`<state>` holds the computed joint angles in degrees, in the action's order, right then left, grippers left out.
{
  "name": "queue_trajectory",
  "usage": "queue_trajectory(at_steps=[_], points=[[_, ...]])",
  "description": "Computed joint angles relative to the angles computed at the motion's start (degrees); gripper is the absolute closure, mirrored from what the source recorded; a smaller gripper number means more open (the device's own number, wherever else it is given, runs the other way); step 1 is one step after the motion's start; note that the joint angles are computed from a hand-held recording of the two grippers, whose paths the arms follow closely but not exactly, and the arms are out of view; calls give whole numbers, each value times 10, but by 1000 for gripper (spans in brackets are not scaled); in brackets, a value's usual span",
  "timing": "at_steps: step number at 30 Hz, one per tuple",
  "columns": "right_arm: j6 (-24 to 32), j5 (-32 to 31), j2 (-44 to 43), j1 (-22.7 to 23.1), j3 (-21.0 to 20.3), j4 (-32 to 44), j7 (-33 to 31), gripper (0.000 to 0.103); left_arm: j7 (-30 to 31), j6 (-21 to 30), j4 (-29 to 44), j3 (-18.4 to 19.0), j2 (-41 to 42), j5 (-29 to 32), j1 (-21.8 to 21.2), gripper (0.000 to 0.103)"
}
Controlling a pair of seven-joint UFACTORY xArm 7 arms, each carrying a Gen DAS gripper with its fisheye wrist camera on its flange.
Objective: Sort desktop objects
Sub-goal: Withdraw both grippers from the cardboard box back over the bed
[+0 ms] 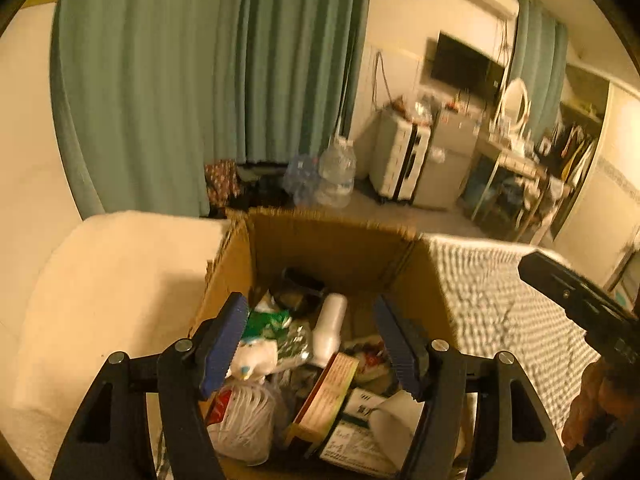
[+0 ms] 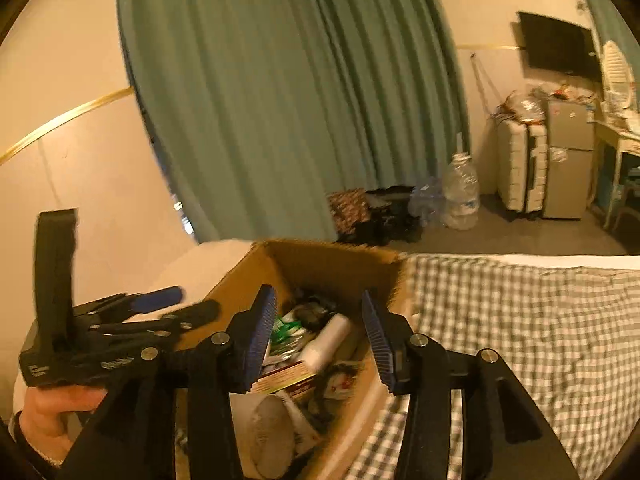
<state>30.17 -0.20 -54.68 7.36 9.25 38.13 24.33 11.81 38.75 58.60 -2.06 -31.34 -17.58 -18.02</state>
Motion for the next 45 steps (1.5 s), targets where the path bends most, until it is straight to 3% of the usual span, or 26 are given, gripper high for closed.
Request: queue_trajectory(at_steps=[9,11,16,18,24,28,31,38,45], points=[[108,-20,-71,-43,-18,37,0,58,3,-30,6,6,-44,-45,-44,34],[141,-26,-83,-50,-25,55,-11,51,-5,-21,10,-4,-53,-47,-54,34],[197,-35,-122,-74,-55,85,-40,49,-39,-8,14,-45,-64,-29,-64,30],[218,-37,-140,-92,-75,96,-45,48,-63,-1,13,-71,-65,-14,-66,30],[276,-51,-170,-124,-123,118,-97,46,-211,9,40,-188,-18,65,-49,30],[295,-69,-200,-143,-152,102,-150,45,-337,18,65,-309,45,196,5,30],[292,-63,-217,-156,-179,79,-165,45,-399,38,75,-365,99,270,24,30],[282,-47,-228,-164,-199,42,-213,45,-507,60,59,-378,187,373,34,30],[264,-29,-220,-168,-198,9,-241,45,-571,63,48,-331,242,398,12,30]])
